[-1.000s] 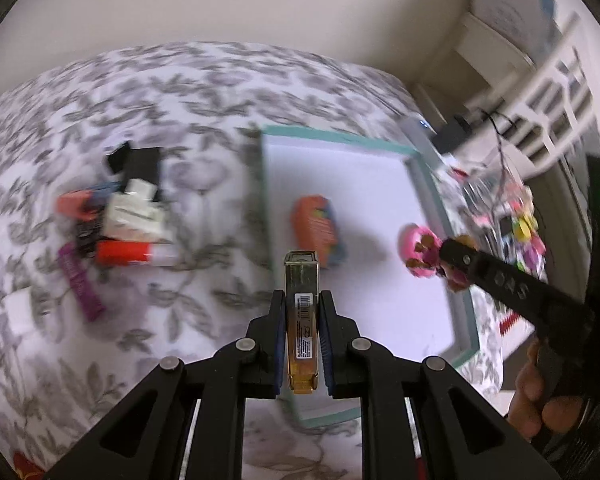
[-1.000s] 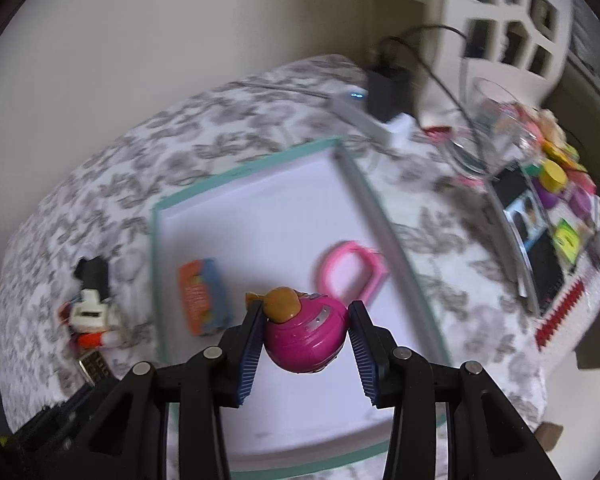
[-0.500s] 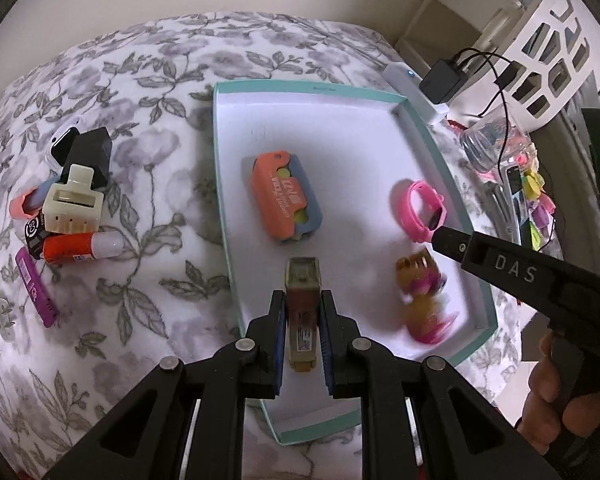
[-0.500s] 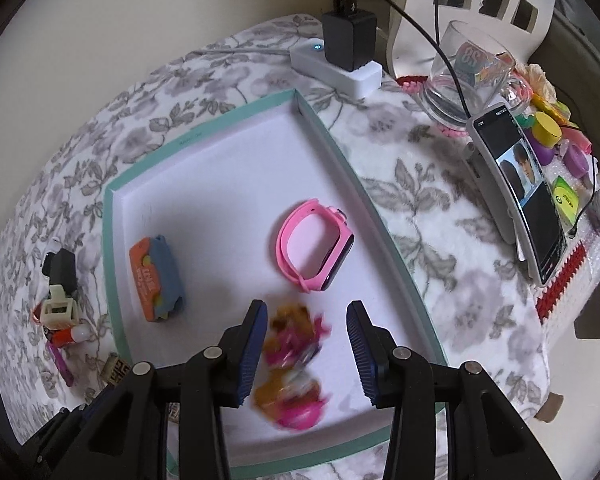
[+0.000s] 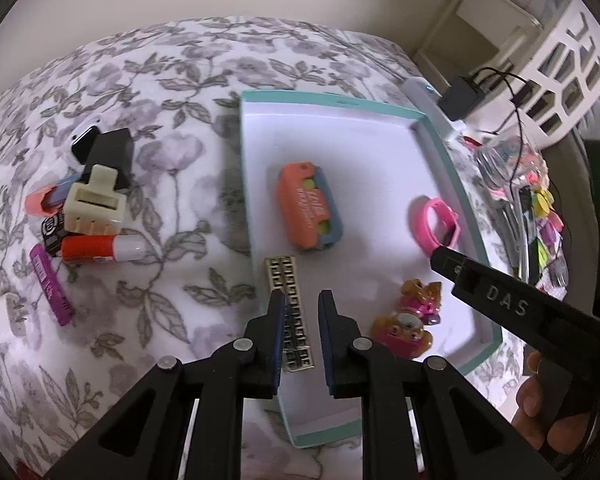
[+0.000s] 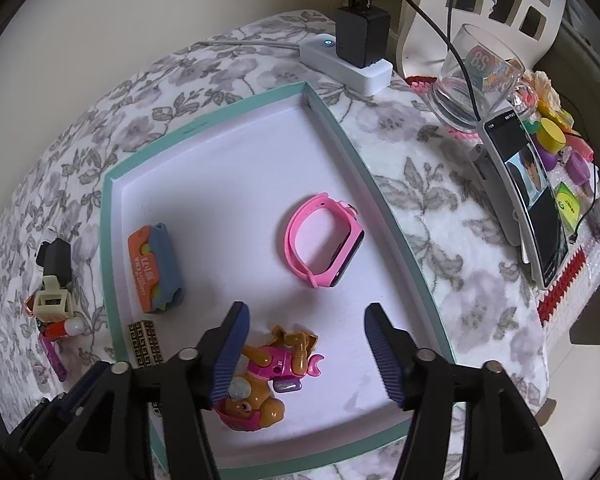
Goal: Organize rigid objects
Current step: 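Carry the harmonica and toy dog into the tray and release both, then move both tools back toward the white charger and red glue stick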
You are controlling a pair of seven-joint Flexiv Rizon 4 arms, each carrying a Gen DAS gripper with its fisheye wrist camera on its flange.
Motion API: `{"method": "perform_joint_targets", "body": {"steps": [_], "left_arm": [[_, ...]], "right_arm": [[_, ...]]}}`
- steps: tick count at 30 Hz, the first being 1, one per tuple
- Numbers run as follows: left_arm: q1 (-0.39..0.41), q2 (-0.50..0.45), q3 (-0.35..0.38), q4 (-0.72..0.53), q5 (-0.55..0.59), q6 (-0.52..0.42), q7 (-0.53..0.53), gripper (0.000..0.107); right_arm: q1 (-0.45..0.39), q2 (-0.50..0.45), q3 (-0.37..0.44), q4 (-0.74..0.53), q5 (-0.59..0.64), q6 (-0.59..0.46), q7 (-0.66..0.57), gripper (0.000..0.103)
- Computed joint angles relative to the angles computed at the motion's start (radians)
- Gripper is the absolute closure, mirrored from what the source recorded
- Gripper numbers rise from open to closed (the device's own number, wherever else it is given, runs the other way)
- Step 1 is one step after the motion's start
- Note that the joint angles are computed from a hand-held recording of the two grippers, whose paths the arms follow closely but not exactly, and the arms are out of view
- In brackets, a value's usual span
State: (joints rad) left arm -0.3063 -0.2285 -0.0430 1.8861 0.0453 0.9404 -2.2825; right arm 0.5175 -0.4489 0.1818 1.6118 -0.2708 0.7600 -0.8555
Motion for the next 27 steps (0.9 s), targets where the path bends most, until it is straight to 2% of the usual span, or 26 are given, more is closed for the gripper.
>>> {"method": "perform_joint_targets", "body": {"steps": [1,3,6,9,11,12,15,18,22,27], "left_arm": [[-0.001,0.002,0.004,0.001,0.006,-0.004,-0.01,0.083],[-0.003,0.007,0.012,-0.001,0.024,-0.017,-0.038,0.065],[-0.008,0.018,0.028,-0.013,0.079,-0.05,-0.098,0.05],[0.002,0.028,0.033,-0.01,0.101,-0.063,-0.14,0.037],[0.009,0.038,0.039,-0.01,0.12,-0.087,-0.171,0.034],[0.013,0.04,0.04,-0.014,0.132,-0.104,-0.181,0.029],[0.016,0.048,0.041,-0.03,0.18,-0.164,-0.221,0.024],[0.026,0.056,0.037,-0.029,0.193,-0.185,-0.236,0.022],[0.036,0.065,0.033,-0.026,0.206,-0.206,-0.253,0.017],[0.047,0.091,0.037,-0.016,0.233,-0.216,-0.294,0.015]], "right_arm": [[0.001,-0.001,0.0,0.0,-0.001,0.001,-0.002,0.036],[0.002,-0.002,0.0,0.001,-0.004,0.006,-0.006,0.031],[0.005,-0.004,0.0,0.003,-0.01,0.017,-0.011,0.027],[0.008,-0.004,-0.002,0.007,-0.017,0.029,-0.011,0.023],[0.008,-0.005,-0.001,0.008,-0.016,0.035,-0.012,0.02],[0.007,-0.005,-0.002,0.009,-0.015,0.039,-0.01,0.016],[0.008,-0.004,-0.003,0.015,-0.018,0.055,-0.006,0.015],[0.009,-0.003,-0.005,0.021,-0.021,0.071,0.001,0.014],[0.008,0.001,-0.008,0.038,-0.028,0.112,0.014,0.0],[0.011,0.005,-0.009,0.05,-0.043,0.155,0.021,0.0]]}}
